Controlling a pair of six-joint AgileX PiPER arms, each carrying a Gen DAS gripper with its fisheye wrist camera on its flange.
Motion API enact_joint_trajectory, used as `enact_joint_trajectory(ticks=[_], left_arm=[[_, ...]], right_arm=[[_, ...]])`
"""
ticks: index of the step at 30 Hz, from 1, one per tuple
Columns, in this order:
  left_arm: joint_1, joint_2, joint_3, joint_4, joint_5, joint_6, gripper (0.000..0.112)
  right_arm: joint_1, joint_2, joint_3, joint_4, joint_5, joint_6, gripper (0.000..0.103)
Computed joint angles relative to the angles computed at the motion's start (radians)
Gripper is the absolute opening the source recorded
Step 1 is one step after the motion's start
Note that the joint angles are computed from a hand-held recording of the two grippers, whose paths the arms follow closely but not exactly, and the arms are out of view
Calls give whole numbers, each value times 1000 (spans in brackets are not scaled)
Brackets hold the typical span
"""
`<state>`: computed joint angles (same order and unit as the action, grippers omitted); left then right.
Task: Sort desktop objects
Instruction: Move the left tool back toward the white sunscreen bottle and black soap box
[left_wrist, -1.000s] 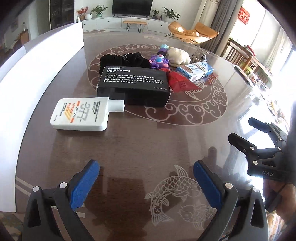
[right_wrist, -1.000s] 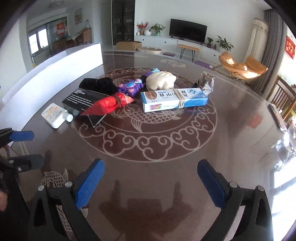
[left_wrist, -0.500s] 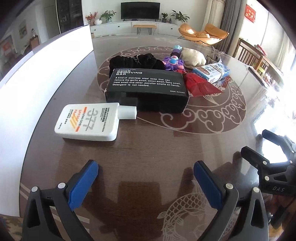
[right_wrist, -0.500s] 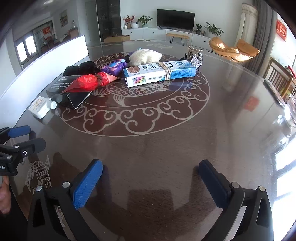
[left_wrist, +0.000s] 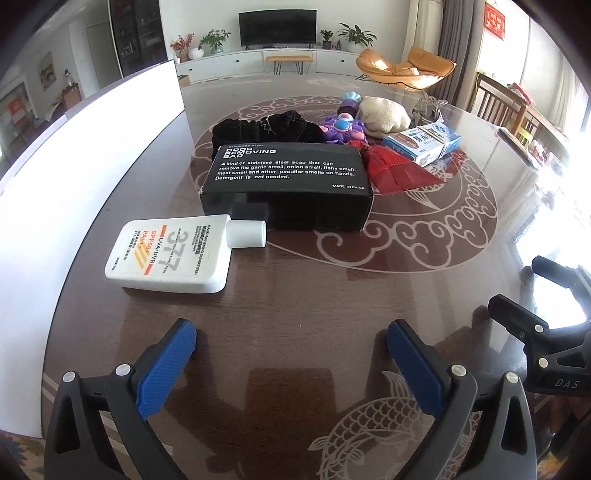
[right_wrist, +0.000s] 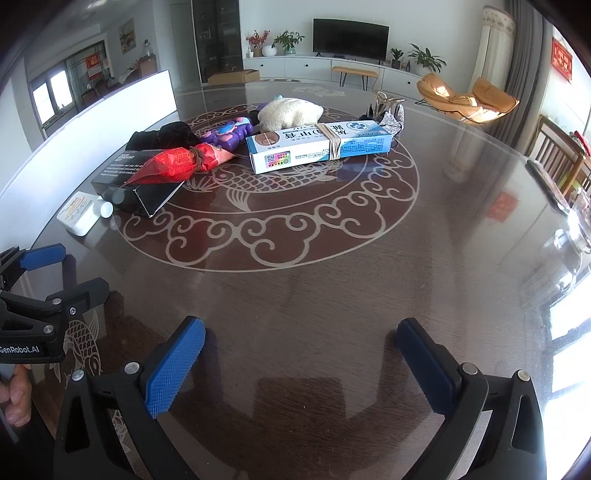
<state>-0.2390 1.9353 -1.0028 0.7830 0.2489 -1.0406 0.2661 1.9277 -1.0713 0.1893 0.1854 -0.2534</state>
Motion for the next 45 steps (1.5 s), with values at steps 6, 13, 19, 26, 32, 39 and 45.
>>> enact_joint_trajectory(ticks=[6, 13, 19, 26, 32, 39, 45], left_arm=[[24, 45, -79, -39, 50, -2, 103], [10, 44, -44, 229, 16, -274, 103], [27, 65, -79, 193, 6, -218, 103], [20, 48, -42, 345, -4, -377, 103], [16, 53, -45, 357, 0, -396, 103], [40, 51, -47, 221, -40, -203, 103], [39, 47, -32, 299, -27, -305, 103]], right_arm=[[0, 1, 0, 0, -1, 0, 103], [1, 2, -1, 0, -1, 0, 103], [1, 4, -2, 0, -2, 0, 103], [1, 4, -2, 0, -2, 1, 103], [1, 4, -3, -1, -1, 2, 103], [2, 4, -3, -1, -2, 2, 103], [2, 6, -4, -2, -2, 3, 103]])
